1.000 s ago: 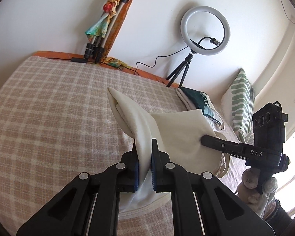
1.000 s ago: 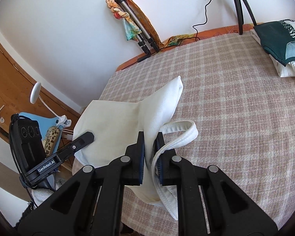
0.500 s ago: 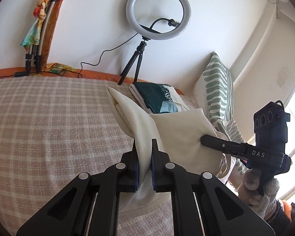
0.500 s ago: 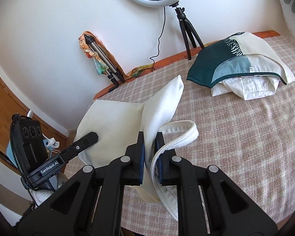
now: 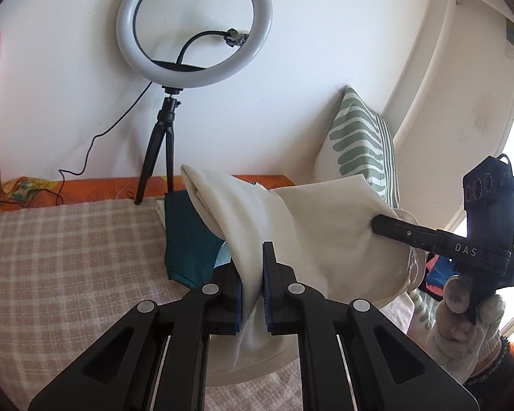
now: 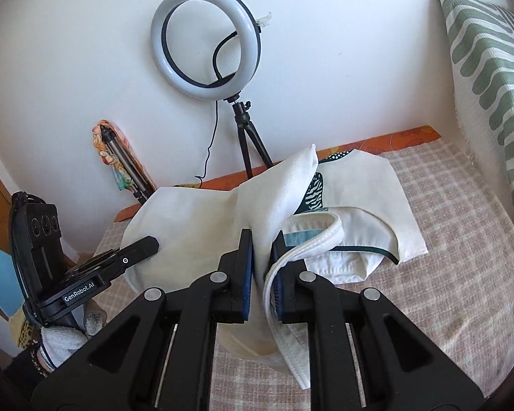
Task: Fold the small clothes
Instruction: 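Carry the folded camisole with both tools to the stack of clothes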
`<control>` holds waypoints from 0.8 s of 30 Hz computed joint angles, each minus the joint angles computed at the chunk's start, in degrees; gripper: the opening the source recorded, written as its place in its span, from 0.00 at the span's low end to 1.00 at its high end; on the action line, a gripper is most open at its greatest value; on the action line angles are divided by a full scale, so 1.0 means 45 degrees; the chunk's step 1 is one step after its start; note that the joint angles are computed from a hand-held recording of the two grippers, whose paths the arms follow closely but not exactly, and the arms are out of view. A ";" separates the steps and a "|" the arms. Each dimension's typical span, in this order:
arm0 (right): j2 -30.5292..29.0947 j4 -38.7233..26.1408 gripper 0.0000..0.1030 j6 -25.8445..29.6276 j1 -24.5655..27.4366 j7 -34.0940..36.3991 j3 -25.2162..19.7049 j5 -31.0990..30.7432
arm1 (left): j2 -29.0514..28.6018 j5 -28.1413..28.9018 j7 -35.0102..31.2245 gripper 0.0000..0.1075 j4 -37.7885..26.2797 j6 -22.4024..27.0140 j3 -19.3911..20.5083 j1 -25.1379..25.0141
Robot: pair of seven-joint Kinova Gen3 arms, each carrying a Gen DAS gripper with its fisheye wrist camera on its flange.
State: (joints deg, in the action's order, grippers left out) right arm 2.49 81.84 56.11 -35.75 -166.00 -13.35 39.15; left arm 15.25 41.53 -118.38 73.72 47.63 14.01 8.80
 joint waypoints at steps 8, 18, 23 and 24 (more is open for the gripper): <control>0.0036 0.0529 0.11 -0.1880 0.2100 0.2476 0.1135 -0.1495 | 0.2310 -0.2365 0.2052 0.07 -0.2793 -0.0489 0.0053 0.1816; 0.1806 0.0457 0.11 -0.3983 0.3364 0.4507 0.2288 -0.3071 | 0.4518 -0.4949 0.4282 0.07 -0.5220 -0.0552 -0.0408 0.3164; 0.2896 -0.0054 0.11 -0.3533 0.3133 0.4881 0.2879 -0.3331 | 0.5197 -0.5871 0.5159 0.07 -0.5913 -0.0029 -0.0687 0.3488; 0.3077 -0.0193 0.11 -0.3300 0.3024 0.4846 0.2995 -0.3282 | 0.5349 -0.6014 0.5230 0.07 -0.6125 0.0187 -0.0700 0.3522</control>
